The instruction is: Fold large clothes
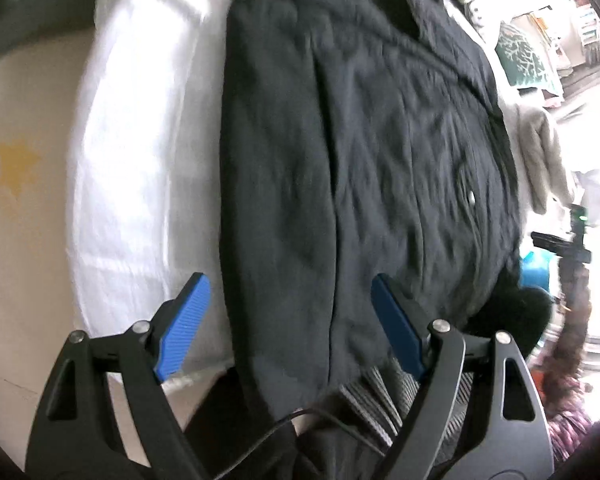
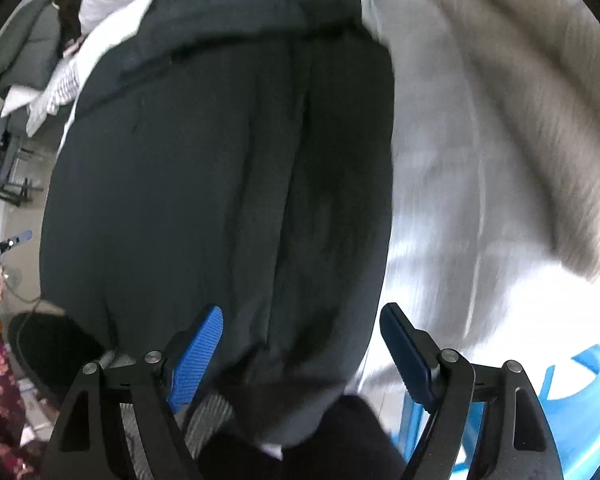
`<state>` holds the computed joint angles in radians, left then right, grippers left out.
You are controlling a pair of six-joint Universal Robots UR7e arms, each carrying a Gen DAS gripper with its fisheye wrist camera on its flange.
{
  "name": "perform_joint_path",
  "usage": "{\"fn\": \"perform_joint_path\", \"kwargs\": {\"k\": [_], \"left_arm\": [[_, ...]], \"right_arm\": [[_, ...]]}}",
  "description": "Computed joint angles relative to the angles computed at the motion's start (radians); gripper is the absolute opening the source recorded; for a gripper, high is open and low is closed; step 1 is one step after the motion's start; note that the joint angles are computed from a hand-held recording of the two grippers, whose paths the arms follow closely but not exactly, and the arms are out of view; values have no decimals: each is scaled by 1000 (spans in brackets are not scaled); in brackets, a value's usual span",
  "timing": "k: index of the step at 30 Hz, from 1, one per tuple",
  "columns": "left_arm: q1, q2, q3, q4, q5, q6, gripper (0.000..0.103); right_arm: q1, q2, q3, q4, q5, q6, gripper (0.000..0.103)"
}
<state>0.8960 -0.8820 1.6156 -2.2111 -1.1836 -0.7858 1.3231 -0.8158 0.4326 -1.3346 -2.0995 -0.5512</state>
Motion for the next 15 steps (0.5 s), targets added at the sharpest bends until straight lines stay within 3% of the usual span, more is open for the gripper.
{"fn": "perform_joint_path", "kwargs": {"k": [6,10,12,14,15], "left_arm": [[36,8,60,-78,-154,35,83],[54,56,20,3,-231,36,76],[51,77,-5,51,-243,35,73],[40,92,-24,76,-241,39,61],[34,96,-28,78,-237,37,50]], "right_arm": [[-44,49,-76,173,6,69,83],[-68,90,-128,259,31,131,81],[-72,115,-166,320,17,163,76],[-66,119,-165,322,3,155,65],[-63,111,-150,316,3,143,54]]}}
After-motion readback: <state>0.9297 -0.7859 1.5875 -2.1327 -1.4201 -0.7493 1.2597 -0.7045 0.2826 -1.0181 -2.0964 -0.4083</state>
